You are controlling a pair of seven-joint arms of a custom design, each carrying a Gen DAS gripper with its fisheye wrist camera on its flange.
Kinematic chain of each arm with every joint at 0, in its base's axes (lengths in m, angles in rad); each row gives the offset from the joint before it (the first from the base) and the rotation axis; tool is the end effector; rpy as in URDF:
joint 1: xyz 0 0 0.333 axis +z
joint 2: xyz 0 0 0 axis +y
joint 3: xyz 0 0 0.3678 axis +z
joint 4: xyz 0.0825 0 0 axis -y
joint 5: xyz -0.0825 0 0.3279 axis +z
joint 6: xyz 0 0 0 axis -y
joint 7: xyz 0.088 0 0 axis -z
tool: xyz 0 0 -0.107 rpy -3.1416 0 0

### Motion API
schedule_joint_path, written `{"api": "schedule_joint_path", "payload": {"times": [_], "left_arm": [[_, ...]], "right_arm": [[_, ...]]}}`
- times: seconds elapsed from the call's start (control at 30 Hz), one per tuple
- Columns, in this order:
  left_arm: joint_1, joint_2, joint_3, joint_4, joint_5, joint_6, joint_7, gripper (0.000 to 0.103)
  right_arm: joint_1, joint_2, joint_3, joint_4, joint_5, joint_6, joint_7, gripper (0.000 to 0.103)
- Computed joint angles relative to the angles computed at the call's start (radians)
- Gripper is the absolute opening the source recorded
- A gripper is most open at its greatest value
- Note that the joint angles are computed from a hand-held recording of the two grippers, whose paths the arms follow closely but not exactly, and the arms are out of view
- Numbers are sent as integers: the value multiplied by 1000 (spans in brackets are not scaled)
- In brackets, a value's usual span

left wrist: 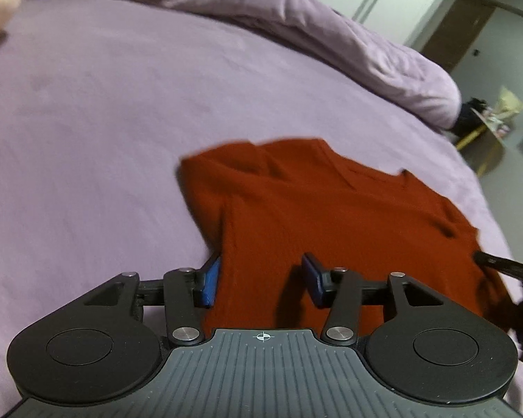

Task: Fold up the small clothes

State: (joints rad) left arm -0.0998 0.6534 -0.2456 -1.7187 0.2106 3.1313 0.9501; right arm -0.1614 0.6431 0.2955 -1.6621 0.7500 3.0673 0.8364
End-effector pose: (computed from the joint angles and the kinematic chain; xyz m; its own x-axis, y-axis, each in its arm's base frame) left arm 0.6780 -0.2171 0.3909 0.0212 -0.9119 0.4098 -0.7694 -0.2766 -0.5757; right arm 0.7101 -0.0106 0.3912 0.1020 -0.9704 -0.2191 -0.7036 0.0853 -0.7054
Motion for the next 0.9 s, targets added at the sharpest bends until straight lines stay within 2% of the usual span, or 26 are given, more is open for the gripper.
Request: {"api": "schedule_joint_path", "payload": {"times": [0.03, 0.07, 0.1, 0.17, 0.2, 0.23, 0.33, 0.4, 0.43, 0.47, 0.57, 0.6, 0.63, 0.73, 0.8, 0.9], "left_arm": [[8, 10, -10, 14, 25, -22, -9, 50], [-11, 9, 15, 20, 53, -38, -34, 42], [-51, 5, 59, 22, 18, -40, -10, 35], [-98, 2, 114, 27, 32, -35, -39, 17], [-124, -3, 145, 29, 47, -34, -50, 17], [-150, -12, 177, 28, 64, -38, -61, 16], [-193, -47, 230, 17, 111, -34, -86, 14], [-190, -66, 231, 30, 131, -54, -86, 12], [-200, -71, 246, 46, 144, -76, -94, 10], [-232, -72, 293, 58, 169, -81, -122, 10], [-246, -61, 323, 107, 215, -125, -165, 9], [-240, -56, 319, 113, 224, -111, -183, 9], [-216, -52, 291, 118, 224, -104, -176, 9], [-213, -36, 293, 150, 245, -99, -189, 9], [-245, -15, 344, 196, 274, -109, -222, 9], [-288, 42, 422, 307, 319, -147, -298, 9]], "right_arm": [[2, -1, -5, 0, -11, -6, -7, 29], [15, -1, -19, -4, -24, 4, -9, 29], [23, -1, -23, -12, -34, 26, -17, 28], [55, -3, -42, -31, -59, 88, -8, 10], [72, -9, -50, -48, -75, 125, 0, 10], [64, -19, -29, -77, -86, 169, -7, 9], [92, -41, -36, -133, -145, 295, -15, 7], [45, -61, 30, -162, -183, 351, 4, 7], [0, -64, 85, -168, -213, 374, 19, 7], [-38, -65, 128, -169, -242, 378, 36, 7], [-65, -52, 164, -135, -296, 383, 81, 7], [-44, -44, 143, -108, -304, 369, 92, 7], [-17, -38, 115, -89, -308, 372, 103, 7], [25, -16, 74, -41, -341, 375, 134, 7], [71, -9, 19, -18, -351, 372, 151, 7], [201, 23, -144, 56, -327, 369, 184, 7]]}}
